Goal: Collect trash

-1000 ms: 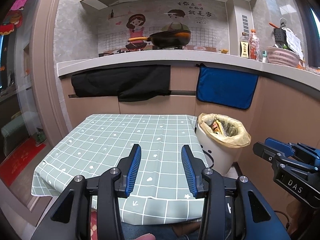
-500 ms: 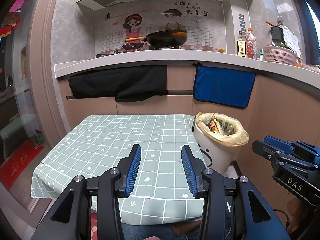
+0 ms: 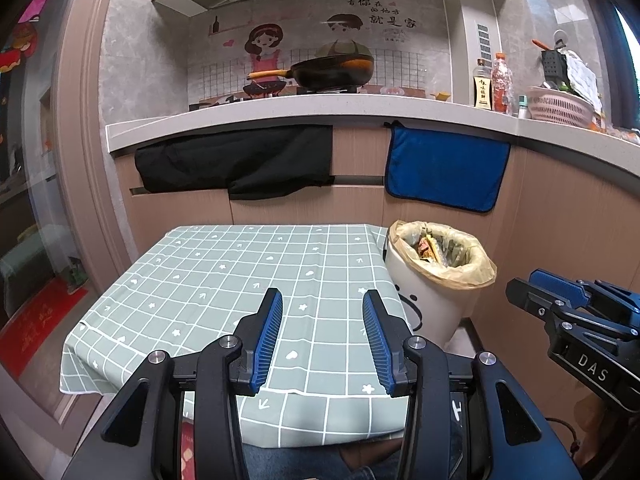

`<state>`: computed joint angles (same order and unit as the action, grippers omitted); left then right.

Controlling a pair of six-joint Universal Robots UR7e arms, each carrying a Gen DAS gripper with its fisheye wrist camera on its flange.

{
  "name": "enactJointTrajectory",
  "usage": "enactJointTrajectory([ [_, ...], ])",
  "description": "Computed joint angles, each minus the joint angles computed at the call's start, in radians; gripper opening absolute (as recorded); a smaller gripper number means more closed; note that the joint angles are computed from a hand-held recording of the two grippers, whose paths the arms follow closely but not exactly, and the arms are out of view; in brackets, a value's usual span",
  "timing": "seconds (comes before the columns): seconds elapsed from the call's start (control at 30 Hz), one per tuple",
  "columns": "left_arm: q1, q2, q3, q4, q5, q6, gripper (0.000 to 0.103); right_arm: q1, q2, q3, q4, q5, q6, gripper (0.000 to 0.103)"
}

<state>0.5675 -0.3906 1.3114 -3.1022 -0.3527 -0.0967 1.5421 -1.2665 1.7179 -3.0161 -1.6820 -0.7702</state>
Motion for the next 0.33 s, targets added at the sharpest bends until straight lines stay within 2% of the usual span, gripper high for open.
enactJointTrajectory([
  [0.17, 0.001, -0.001, -0.002, 0.023, -0.003, -0.011, 0.043, -0.002, 0.002, -0.004, 0.005, 0.003, -0.001, 0.032],
  [0.33, 0.011, -0.01, 0.002, 0.019, -0.04, -0.006, 0.043, 0.002, -0.005, 0.007, 0.001, -0.011, 0.008, 0.032],
])
